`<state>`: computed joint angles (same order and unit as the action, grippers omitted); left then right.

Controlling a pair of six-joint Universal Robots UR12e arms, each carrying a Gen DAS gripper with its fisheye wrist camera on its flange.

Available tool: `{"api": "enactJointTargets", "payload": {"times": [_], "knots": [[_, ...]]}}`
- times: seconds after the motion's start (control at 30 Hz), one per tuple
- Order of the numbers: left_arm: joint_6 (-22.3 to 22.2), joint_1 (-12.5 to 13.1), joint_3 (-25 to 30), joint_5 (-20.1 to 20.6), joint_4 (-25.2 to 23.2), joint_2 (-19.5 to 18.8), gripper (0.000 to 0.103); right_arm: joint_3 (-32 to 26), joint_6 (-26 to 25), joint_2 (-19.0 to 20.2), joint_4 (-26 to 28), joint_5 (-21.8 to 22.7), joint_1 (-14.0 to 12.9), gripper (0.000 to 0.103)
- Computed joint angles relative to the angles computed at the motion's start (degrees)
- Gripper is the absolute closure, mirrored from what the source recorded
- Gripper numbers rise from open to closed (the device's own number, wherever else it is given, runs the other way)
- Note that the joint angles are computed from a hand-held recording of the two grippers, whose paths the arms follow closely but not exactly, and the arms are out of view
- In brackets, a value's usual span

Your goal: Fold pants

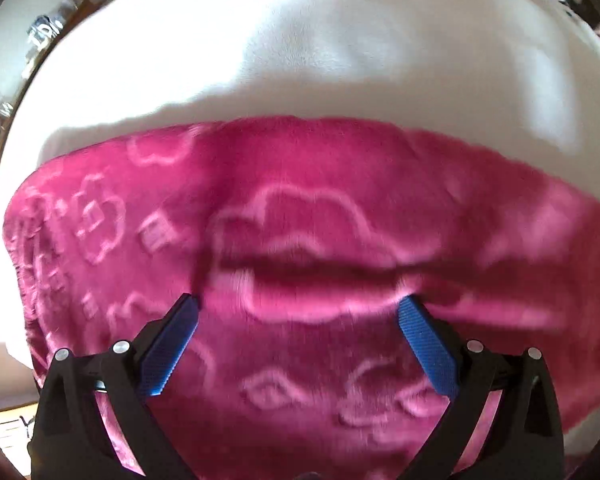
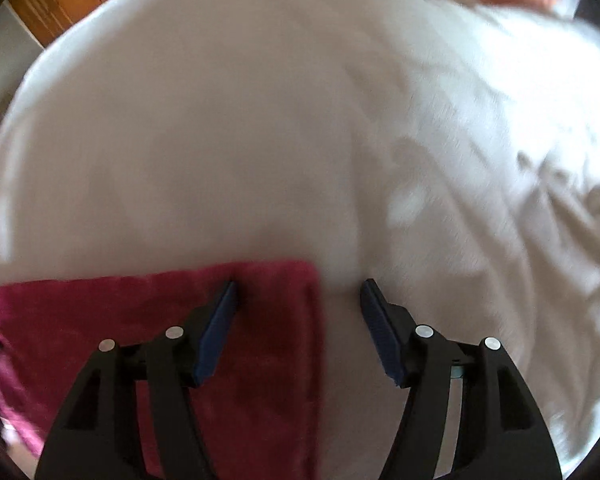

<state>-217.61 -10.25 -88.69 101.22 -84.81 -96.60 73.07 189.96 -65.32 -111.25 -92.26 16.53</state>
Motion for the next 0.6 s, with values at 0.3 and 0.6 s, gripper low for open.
{"api": "enactJointTargets", "payload": {"times": [0.3,0.6], "knots": [[-1.21,2.37,0.70,-3.11,5.69,0.48,0.005,1.85,0.56,-2.35,-6.94,-10.71,3.93,0.038],[-0.41,-0.50,-4.21,-7.24,1.96,6.49,0.005,-2.99,-2.74,-0.51,-5.94,5.98,9.71,0.038]]}}
